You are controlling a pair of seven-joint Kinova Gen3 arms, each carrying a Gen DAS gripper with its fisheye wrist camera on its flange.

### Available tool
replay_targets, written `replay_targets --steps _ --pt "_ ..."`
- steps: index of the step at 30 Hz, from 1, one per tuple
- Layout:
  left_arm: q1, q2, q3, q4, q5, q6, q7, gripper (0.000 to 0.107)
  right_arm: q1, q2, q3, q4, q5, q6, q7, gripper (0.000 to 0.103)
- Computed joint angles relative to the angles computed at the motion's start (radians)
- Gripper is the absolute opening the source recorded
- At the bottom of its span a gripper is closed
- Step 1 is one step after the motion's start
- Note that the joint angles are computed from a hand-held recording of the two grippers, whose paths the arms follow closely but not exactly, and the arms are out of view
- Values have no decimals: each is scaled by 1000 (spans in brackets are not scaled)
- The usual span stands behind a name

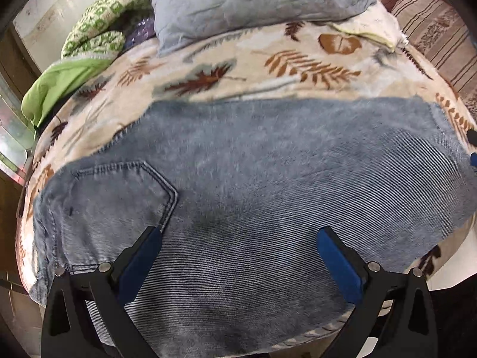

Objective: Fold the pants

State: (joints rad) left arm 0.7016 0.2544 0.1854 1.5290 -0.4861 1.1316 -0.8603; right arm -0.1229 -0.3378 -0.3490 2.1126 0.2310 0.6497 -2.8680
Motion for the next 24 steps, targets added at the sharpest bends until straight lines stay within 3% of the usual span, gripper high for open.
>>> replay_targets --steps 7,15,24 --pt "-6 8 3 20 0 -31 -39 103 -7 101 -1 -90 91 33 23 61" --pt "-23 -4 0 31 31 -47 -81 103 -127 297 127 -228 56 131 168 61" --pt "17 27 -3 -13 -16 18 -72 103 -160 325 218 -247 19 96 264 67"
